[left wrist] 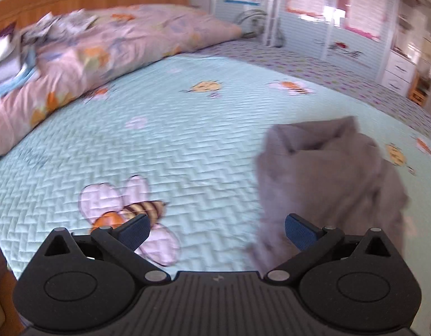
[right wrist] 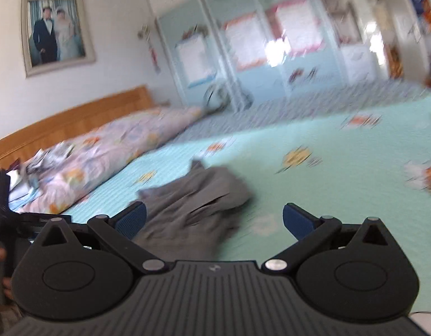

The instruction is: Fold clothes

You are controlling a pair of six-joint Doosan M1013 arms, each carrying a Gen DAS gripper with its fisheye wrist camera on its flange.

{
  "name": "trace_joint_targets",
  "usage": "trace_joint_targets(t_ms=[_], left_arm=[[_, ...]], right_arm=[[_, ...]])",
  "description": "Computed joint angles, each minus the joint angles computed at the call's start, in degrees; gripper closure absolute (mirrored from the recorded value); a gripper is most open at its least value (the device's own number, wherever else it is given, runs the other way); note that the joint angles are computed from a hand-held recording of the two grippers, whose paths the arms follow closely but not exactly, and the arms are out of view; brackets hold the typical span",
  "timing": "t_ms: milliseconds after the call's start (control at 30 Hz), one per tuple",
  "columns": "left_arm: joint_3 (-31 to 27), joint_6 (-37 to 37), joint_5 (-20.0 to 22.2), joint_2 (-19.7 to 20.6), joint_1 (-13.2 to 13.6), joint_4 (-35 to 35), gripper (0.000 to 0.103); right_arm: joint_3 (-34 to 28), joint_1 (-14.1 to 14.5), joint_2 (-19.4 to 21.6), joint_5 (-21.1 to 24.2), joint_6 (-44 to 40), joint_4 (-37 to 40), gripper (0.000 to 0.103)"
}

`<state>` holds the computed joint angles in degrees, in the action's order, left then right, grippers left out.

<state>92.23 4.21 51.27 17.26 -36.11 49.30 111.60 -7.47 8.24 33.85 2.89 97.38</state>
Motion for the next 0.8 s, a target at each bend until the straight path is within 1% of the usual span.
trace_joint_targets(t_ms=[33, 100, 133, 167, 200, 233, 300, 333, 400, 433, 467, 500, 533, 567, 633, 700, 800], left_arm=[[-0.1, -0.8, -0.2, 0.4, 0.7, -0.2, 0.001], [0.4, -2.9, -1.6, 0.7, 1.8, 0.7, 0.001], [0.7, -3.4, -2.2, 0.9, 2.5, 0.6, 0.001], [1.0, -3.8, -2.8, 1.2, 3.1, 0.5, 0.001], [1.0, -4.1, -3.3, 1.6, 3.6, 0.3, 0.001], [1.5, -4.5, -4.2, 1.8, 3.9, 0.3, 0.001], [3.2, -5.9, -7.5, 1.9, 4.7, 1.3, 0.001], [3.8, -6.0, -9.1, 2.0, 4.9, 1.4, 0.001], [4.4, -5.2, -11.4, 1.9, 5.4, 1.5, 0.001], [4.8, -6.5, -12.0, 1.8, 5.4, 3.1, 0.001], [5.3, -8.1, -12.7, 1.5, 5.5, 4.7, 0.001], [5.9, -9.8, -13.5, 1.2, 5.6, 6.3, 0.001], [6.5, -11.7, -14.3, 0.9, 5.8, 7.7, 0.001], [6.9, -13.1, -14.9, 0.7, 6.0, 8.3, 0.001], [7.5, -15.0, -16.0, 0.5, 6.7, 8.6, 0.001], [8.0, -17.1, -17.5, 0.3, 7.3, 8.9, 0.001], [8.5, -19.8, -18.8, 0.1, 7.8, 10.1, 0.001]], right_arm=[[-2.3, 1.0, 0.9, 0.8, 5.7, -5.4, 0.000], [-5.2, 3.5, 2.2, -2.5, 18.1, -14.9, 0.000], [-6.7, 4.6, 3.0, -3.7, 25.1, -20.4, 0.000], [-7.9, 5.9, 3.7, -5.6, 30.4, -26.5, 0.000], [-8.9, 6.9, 4.7, -7.1, 33.3, -30.5, 0.000], [-9.7, 7.6, 5.4, -7.8, 36.1, -34.2, 0.000], [-11.4, 9.2, 7.1, -8.9, 43.8, -42.8, 0.000], [-12.3, 9.5, 8.2, -9.1, 47.4, -45.8, 0.000], [-13.3, 9.7, 9.7, -8.7, 53.4, -49.5, 0.000], [-13.6, 9.7, 10.4, -8.4, 56.4, -50.5, 0.004], [-13.6, 9.4, 10.8, -7.9, 57.0, -48.5, 0.012], [-12.9, 9.2, 10.8, -7.6, 55.0, -44.5, 0.040], [-12.2, 9.0, 10.7, -7.2, 52.9, -40.4, 0.055], [-11.6, 8.7, 10.7, -6.7, 51.0, -36.5, 0.057], [-10.2, 9.3, 9.7, -7.5, 46.7, -34.2, 0.083], [-8.3, 9.8, 7.7, -7.4, 42.3, -30.2, 0.083], [-6.3, 9.6, 5.0, -2.4, 34.5, -20.0, 0.086]])
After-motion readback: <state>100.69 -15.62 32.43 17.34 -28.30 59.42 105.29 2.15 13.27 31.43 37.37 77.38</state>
